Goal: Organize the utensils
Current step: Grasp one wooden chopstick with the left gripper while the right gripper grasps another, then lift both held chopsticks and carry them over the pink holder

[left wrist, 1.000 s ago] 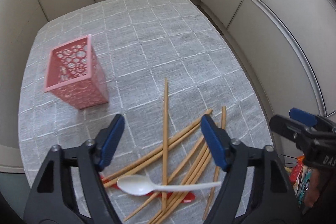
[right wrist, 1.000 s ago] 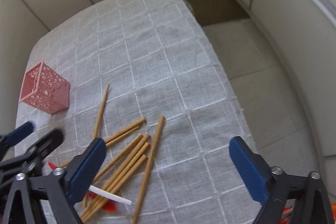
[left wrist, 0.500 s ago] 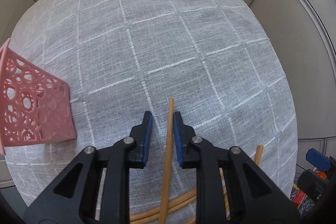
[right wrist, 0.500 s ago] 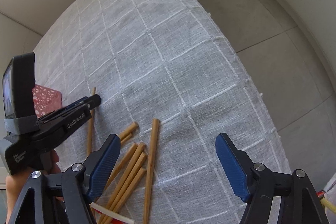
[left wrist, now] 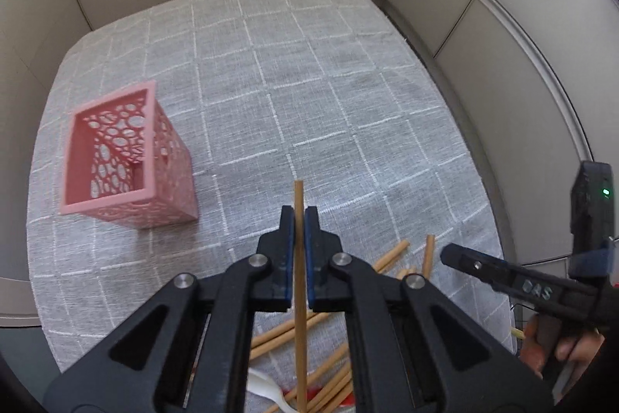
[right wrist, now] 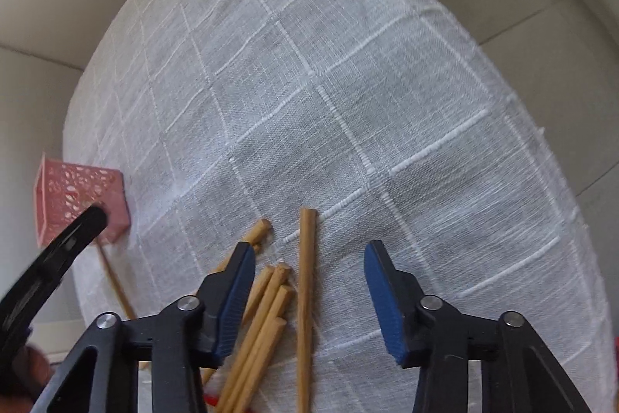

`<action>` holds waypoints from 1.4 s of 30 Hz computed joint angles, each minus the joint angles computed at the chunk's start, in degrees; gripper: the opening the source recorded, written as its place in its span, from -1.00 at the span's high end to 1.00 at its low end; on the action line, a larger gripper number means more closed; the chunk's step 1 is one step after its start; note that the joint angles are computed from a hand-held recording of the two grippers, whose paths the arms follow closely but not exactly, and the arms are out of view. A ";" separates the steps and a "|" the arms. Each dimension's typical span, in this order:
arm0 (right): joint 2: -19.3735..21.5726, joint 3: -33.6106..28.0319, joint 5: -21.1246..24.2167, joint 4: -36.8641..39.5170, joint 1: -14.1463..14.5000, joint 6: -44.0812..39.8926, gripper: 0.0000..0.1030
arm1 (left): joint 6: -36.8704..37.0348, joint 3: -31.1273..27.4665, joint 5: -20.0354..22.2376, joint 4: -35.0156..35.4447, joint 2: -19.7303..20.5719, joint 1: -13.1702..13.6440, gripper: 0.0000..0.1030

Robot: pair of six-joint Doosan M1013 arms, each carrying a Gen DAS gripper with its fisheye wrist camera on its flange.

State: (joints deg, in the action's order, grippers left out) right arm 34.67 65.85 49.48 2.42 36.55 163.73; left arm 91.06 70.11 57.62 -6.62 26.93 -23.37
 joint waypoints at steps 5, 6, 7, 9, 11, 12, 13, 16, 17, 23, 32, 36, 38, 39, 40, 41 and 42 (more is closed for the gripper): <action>0.97 -1.22 0.41 -0.72 0.39 0.30 0.28 | 1.87 6.42 -6.37 -1.90 -6.20 0.73 0.89; 1.39 -1.85 1.10 -0.69 0.49 0.07 0.34 | 2.66 7.58 -7.59 -2.74 -7.21 1.01 0.89; 1.81 -2.50 1.70 -0.74 0.56 -0.31 0.37 | 3.26 8.64 -8.73 -3.92 -8.10 1.48 0.89; 2.67 -3.68 3.20 -1.74 0.75 -0.25 0.50 | 4.09 11.13 -10.82 -6.95 -10.31 2.46 0.89; 3.51 -5.10 5.11 -3.69 1.19 0.26 0.58 | 4.29 12.67 -12.11 -8.25 -11.54 2.89 0.89; 4.06 -5.97 6.28 -4.69 1.40 0.47 0.63 | 4.80 13.16 -12.37 -8.88 -12.11 3.21 0.89; 4.44 -6.63 7.30 -5.28 1.53 0.38 0.65 | 4.80 13.84 -13.05 -9.33 -12.59 3.19 0.89; 5.93 -8.96 10.86 -7.23 2.00 -1.06 0.81 | 5.84 15.24 -14.66 -11.15 -13.48 3.92 0.89; 6.25 -9.52 11.42 -8.10 2.17 -1.31 0.86 | 6.00 15.68 -15.11 -11.37 -13.82 4.22 0.89; 6.79 -11.27 14.34 -11.80 3.23 -2.01 0.87 | 6.46 17.27 -16.83 -13.83 -14.96 6.08 0.89; 1.71 -10.63 11.92 -28.26 7.57 2.86 0.87 | 4.08 19.78 -25.44 -11.27 -19.38 7.60 0.89; 2.07 -14.12 14.41 -38.78 10.57 2.99 0.87 | 2.85 20.58 -30.52 -10.59 -21.09 8.21 0.89; 1.58 -14.40 13.35 -42.77 11.77 4.28 0.87 | 0.86 20.84 -33.17 -8.82 -21.81 8.32 0.89; 1.48 -14.80 12.75 -44.44 12.19 4.85 0.87 | 0.06 20.75 -34.04 -8.11 -21.89 8.42 0.89; 1.66 -15.47 12.28 -45.78 12.46 5.07 0.87 | -0.64 20.57 -34.89 -7.49 -21.96 8.46 0.89; 1.94 -16.40 11.95 -47.43 12.75 5.36 0.87 | -1.53 20.27 -35.63 -6.42 -21.86 8.41 0.89; 2.50 -17.82 11.88 -48.73 12.92 5.34 0.87 | -2.49 19.94 -36.19 -5.10 -21.64 8.31 0.89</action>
State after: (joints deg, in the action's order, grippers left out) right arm 37.17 48.03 61.36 -46.32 49.46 169.07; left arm 88.57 90.05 21.43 -11.72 5.29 -15.07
